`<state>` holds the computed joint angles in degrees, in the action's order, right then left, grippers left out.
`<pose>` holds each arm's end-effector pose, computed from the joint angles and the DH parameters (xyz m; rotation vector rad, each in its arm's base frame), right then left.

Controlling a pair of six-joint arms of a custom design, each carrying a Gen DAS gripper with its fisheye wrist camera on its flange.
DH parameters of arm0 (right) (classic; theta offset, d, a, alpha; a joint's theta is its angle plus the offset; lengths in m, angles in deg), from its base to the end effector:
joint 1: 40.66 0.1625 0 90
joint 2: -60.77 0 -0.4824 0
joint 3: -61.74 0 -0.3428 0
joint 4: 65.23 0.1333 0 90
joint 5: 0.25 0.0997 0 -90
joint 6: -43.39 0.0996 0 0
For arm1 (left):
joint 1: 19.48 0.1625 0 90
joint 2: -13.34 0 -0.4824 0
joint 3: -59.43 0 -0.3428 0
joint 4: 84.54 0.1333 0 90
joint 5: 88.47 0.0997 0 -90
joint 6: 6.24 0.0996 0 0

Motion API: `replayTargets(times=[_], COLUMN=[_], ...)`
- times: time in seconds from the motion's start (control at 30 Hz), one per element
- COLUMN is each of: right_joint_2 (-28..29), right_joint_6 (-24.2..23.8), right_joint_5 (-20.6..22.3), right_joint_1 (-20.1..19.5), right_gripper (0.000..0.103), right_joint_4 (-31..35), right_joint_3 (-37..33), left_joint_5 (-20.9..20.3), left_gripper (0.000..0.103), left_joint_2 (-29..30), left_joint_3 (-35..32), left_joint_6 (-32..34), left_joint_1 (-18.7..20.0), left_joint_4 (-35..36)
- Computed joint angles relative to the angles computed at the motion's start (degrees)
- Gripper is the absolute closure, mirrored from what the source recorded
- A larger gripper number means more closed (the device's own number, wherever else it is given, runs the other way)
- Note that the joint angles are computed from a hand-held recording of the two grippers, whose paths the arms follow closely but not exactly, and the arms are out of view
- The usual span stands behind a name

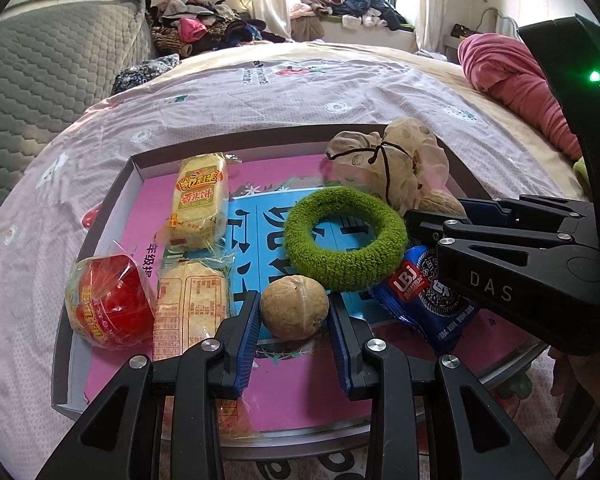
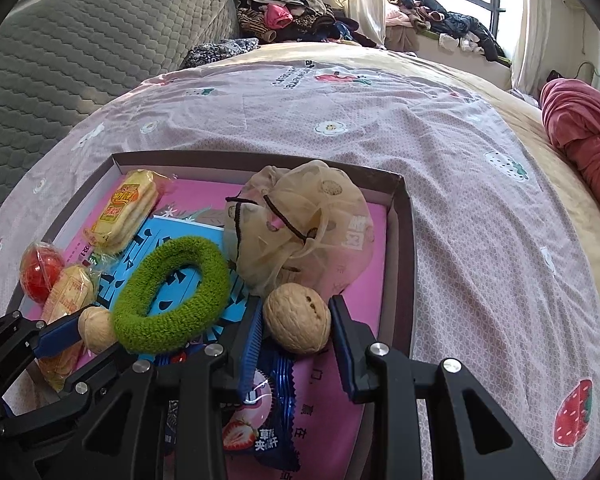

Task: Organize objects
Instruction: 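Lower the walnuts into the tray beside the green ring with both tools, then open both tools to release the walnuts in the tray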

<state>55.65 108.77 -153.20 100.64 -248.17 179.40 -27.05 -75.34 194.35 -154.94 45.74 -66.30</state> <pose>0.3618 -0.2327 -0.1872 -0.0376 -2.1440 0.9178 0.0822 -0.2537 0.2753 1.0773 2.3380 -0.5438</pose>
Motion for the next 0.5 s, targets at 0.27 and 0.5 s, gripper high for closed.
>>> replayTargets(times=[0.27,0.5], right_joint_2=[-1.01,-2.24], right_joint_6=[2.2,4.78], right_joint_5=[-0.81,-0.96], right_joint_1=[0.86,1.94], right_gripper=[0.05,0.048], right_joint_4=[3.99,8.38], right_joint_3=[-0.47,-0.73], left_joint_5=[0.55,1.06], left_gripper=[0.057,0.041], left_joint_2=[0.19,-1.75], left_joint_3=[-0.52,-0.69], left_joint_6=[-0.47,-2.23], left_joint_1=[0.03,-1.63], left_joint_4=[1.28,3.9])
